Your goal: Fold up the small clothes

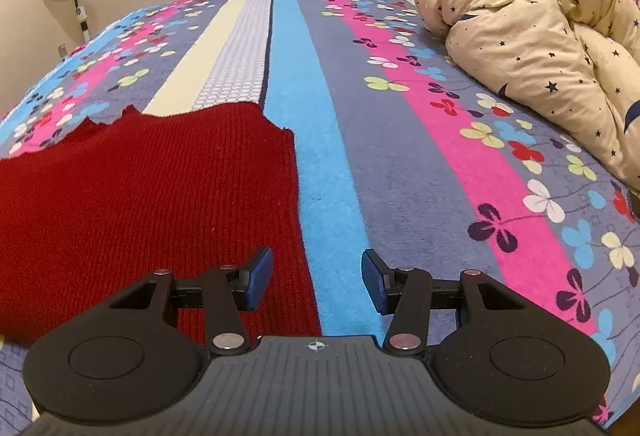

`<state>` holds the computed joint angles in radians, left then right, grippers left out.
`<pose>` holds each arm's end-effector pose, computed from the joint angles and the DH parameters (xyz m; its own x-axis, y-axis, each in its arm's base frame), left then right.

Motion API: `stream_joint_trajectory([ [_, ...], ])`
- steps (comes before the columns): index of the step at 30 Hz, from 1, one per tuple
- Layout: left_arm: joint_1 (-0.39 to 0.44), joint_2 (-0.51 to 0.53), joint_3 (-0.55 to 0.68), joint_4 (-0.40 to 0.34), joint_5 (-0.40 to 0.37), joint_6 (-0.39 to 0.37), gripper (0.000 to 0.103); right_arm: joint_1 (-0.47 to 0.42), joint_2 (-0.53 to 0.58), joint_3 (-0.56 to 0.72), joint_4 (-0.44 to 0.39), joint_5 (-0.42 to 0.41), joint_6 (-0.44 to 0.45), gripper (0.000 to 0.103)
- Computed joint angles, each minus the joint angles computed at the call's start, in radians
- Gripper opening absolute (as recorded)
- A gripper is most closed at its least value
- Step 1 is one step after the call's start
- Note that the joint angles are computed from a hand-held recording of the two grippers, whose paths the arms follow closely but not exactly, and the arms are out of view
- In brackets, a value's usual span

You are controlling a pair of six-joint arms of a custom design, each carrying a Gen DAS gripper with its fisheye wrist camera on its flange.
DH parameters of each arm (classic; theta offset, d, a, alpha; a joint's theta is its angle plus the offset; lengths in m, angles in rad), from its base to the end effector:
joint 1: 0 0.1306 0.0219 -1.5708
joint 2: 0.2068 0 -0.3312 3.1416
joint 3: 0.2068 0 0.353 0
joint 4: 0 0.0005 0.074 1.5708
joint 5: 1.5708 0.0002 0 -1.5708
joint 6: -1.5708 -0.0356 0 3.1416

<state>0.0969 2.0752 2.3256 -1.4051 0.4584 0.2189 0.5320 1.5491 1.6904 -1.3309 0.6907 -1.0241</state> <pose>0.6214 0.0441 0.3720 -0.9085 -0.2840 -0.3066 -0.1086 0.8689 -0.4829 0.4167 0.2184 0.4116 -0.5754 0.4254 -0.6986 0.5863 0.8100 0.0104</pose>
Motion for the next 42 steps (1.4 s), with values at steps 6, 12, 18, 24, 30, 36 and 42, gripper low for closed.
stream_joint_trajectory([
  [6,-0.028,0.012,0.031,0.017,-0.108,0.037,0.045,-0.008,-0.025,-0.020,0.018,-0.007,-0.010,0.051],
  [12,-0.110,-0.031,0.075,0.036,-0.338,-0.022,0.016,-0.016,-0.056,-0.045,0.029,-0.006,-0.039,0.051],
  [18,-0.313,-0.256,-0.139,0.370,-0.409,-0.218,0.014,-0.029,-0.116,-0.088,-0.036,0.103,-0.184,0.051],
  [24,-0.540,-0.404,-0.435,0.538,-0.229,-0.487,0.014,-0.045,-0.174,-0.137,-0.225,0.239,-0.461,0.051],
  [30,-0.631,-0.324,-0.476,0.390,-0.188,-0.615,0.032,-0.072,-0.303,-0.287,0.018,0.168,-0.365,0.052],
  [36,-0.468,-0.459,-0.597,0.509,0.032,-0.631,0.058,-0.115,-0.327,-0.394,0.431,-0.185,-0.081,0.065],
  [42,-0.348,-0.404,-0.512,0.512,-0.058,-0.558,0.056,-0.124,-0.191,-0.308,0.412,-0.338,-0.057,0.066],
])
